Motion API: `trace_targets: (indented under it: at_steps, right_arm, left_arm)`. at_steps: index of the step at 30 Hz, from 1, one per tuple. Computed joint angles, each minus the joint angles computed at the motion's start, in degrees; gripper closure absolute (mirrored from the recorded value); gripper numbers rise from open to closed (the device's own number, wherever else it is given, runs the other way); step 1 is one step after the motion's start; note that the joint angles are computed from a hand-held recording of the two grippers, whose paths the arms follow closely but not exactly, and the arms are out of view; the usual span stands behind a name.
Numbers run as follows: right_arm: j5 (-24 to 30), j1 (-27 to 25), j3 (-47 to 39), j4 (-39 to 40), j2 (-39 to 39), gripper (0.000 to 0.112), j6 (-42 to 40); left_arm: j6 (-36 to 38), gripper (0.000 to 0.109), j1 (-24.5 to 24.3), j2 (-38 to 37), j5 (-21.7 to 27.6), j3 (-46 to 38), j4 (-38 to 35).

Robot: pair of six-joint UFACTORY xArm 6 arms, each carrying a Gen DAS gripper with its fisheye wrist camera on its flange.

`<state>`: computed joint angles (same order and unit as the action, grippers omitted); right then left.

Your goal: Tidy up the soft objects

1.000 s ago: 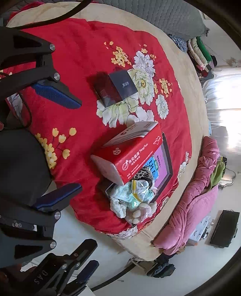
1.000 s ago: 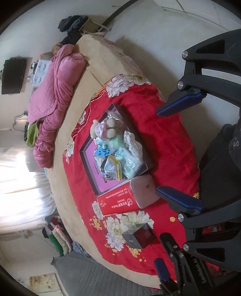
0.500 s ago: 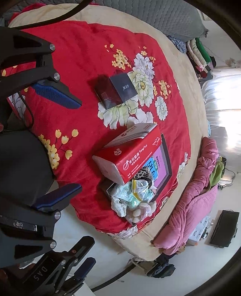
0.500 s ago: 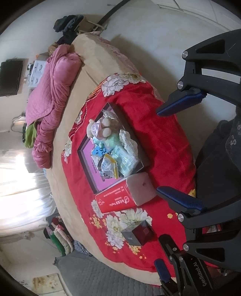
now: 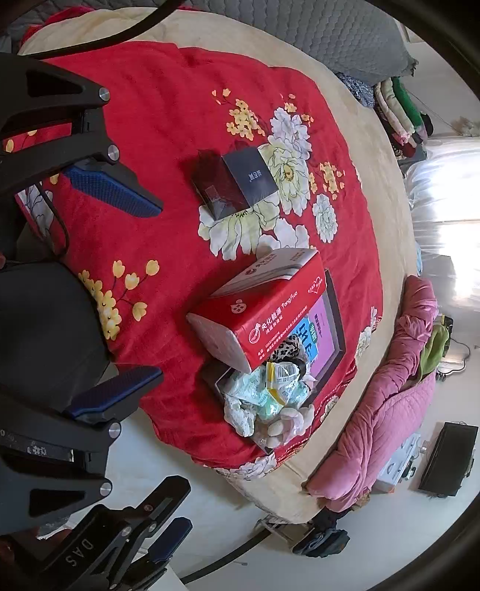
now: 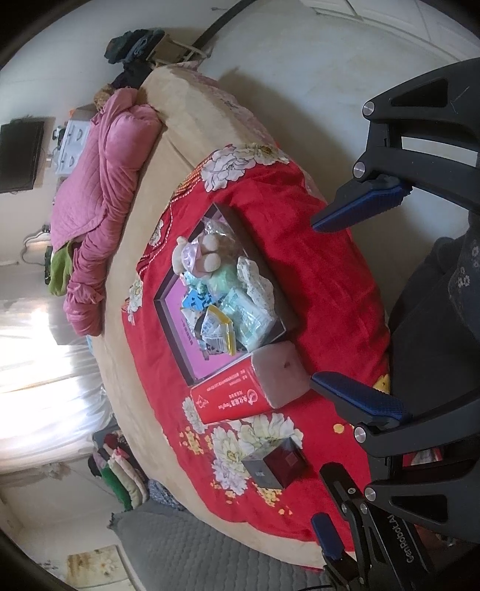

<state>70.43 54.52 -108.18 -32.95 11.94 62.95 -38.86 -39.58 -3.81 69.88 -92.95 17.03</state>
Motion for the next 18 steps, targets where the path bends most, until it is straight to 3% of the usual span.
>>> trace_targets:
  at_steps: [18]
  right_arm:
    - [0.03,0.08,-0.30,-0.27,0.13,0.034,0.09]
  left_arm:
    - [-0.15,0.027,-0.05,0.46,0.86,-0.31,-0.04]
